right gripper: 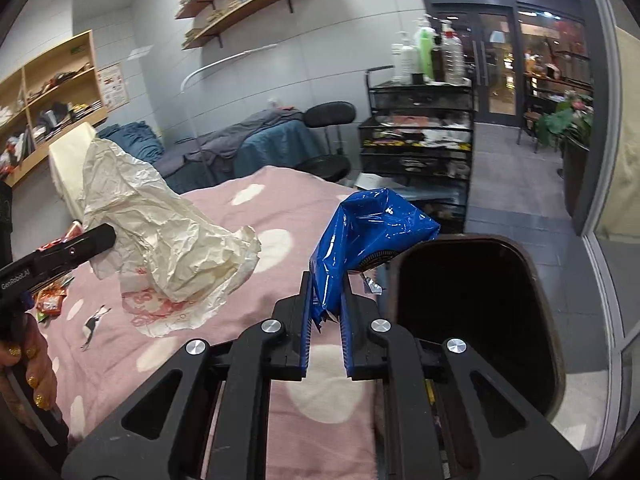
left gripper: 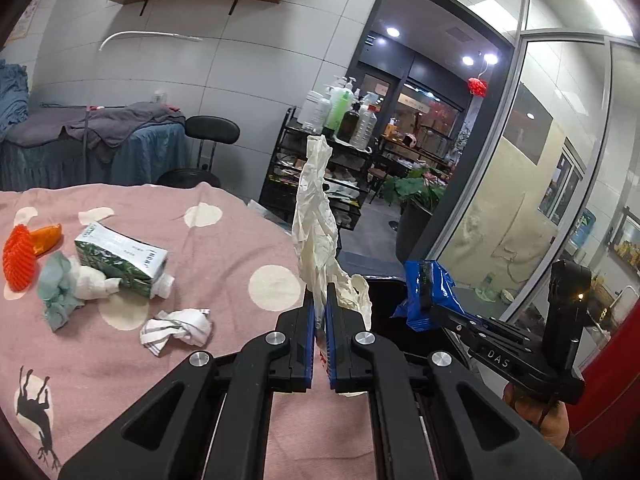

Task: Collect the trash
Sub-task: 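Carry tissue and Oreo wrapper over the black bin and open both tools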

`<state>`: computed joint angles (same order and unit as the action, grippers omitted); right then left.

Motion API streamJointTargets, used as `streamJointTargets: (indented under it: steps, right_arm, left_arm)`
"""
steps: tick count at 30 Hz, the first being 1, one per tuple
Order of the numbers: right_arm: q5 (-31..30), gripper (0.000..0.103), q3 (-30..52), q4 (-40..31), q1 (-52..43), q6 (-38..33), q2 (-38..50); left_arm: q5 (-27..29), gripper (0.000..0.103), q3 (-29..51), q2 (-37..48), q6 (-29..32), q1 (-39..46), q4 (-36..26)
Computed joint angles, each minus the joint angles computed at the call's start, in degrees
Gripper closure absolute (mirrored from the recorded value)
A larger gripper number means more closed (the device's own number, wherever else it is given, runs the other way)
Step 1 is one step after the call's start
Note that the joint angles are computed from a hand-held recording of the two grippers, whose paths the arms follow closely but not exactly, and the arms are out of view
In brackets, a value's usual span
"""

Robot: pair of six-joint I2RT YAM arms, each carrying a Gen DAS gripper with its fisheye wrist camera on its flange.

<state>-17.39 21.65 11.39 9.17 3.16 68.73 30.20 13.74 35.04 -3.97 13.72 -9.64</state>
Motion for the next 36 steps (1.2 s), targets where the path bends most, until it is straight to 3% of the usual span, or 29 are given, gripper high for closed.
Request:
streamJointTargets:
  steps: [7, 14, 16, 18, 19, 29, 32, 36]
  right_arm:
    - [-0.37, 0.089, -0.8, 1.87, -9.06, -2.49, 5.79]
    - [-2.35, 0.088, 0.63, 7.26, -15.12, -3.35, 18.07]
    - [-2.11, 0.076, 1.3, 8.51, -15.76, -3.19, 21.35]
    - [-1.69, 0.047, 1.55, 10.21, -16.03, -2.15, 23.58]
    - [-1.4, 0.044, 1.29, 11.4, -16.4, -1.71, 24.39]
    - [0.73, 0.036, -1.65, 16.16, -20.36, -0.39, 24.57]
    - [0.77, 0.026, -3.2, 17.41, -22.98, 0.35, 22.94]
    - [-0.01, 0.026, -3.28, 17.66, -25.47, 0.87, 22.33]
  left_arm:
    - [-10.51, 0.098, 0.3, 8.62, -5.09, -15.62, 9.96]
    - [-16.05, 0.098, 1.5, 17.41, -6.96, -25.29, 16.61]
    - [-17.9, 0.098, 1.97, 20.35, -7.52, -28.01, 18.6]
    - [-18.74, 0.098, 2.32, 22.61, -7.72, -29.5, 19.91]
    - [-19.27, 0.098, 2.53, 24.0, -7.8, -30.31, 20.73]
    - [-22.61, 0.098, 6.93, 35.38, -7.23, -36.11, 25.04]
    - [-23.47, 0.098, 9.13, 39.47, -7.03, -37.9, 26.05]
    - [-24.34, 0.098, 12.02, 44.21, -6.89, -39.94, 26.33]
